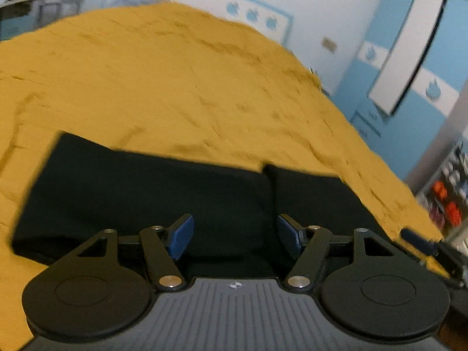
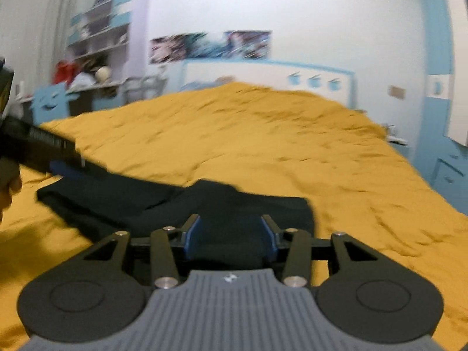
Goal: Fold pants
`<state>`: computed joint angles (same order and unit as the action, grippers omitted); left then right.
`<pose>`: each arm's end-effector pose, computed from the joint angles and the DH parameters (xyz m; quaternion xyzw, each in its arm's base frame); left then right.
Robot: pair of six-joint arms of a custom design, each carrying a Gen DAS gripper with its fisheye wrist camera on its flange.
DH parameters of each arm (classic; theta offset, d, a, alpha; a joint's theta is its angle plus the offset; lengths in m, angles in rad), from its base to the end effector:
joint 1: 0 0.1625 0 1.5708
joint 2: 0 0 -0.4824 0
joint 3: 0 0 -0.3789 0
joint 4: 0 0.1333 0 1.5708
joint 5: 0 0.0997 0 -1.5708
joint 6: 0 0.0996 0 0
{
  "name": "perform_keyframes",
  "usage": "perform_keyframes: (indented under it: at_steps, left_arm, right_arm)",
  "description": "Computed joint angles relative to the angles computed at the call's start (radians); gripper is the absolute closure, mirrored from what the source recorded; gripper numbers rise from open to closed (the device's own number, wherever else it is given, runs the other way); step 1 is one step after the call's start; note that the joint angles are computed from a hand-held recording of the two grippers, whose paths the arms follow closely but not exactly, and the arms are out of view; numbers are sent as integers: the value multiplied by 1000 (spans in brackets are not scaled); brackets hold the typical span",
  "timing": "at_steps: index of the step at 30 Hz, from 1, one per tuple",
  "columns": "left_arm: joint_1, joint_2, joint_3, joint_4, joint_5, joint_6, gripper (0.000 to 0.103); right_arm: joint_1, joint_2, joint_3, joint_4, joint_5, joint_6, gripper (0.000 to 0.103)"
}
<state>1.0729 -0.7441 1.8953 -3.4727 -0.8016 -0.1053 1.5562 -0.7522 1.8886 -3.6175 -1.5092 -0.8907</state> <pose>-0.1234 -0.6511 0.1589 0.0333 0.8727 -0.4282 0.2324 0.1299 -0.6533 0.1661 0.3931 -0.8073 0.4072 0.1673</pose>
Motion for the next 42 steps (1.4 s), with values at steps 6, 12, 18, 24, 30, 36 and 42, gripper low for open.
perform_keyframes:
  at_steps: [6,12,18,24,30,36,42]
  left_arm:
    - [17,21,-55,142,-58,-92,27]
    - [23,31,-86,201,-121,-131,56]
    - [18,49,-94,106,-130,-158,101]
    - [3,42,-66,-12,-152,-156,102]
    - [16,44,-80,9,-136,-206,101]
    - [6,44,-81,-13,-83,-224,101]
    - [12,38,-63,-8,-77,-234,101]
  right_arm:
    - [-78,-46,6,19,23,206,55]
    - [-150,-46,-4,87,119,381,50]
    - [-205,-47,8,90,271,448,49]
    - [-169,-48,18,132,230,284,74]
    - [-112,-57,48,85,107,100,100]
    - [-23,-33,122,29,-148,-393,101]
    - [-43,-176,38,524,-137,-127,103]
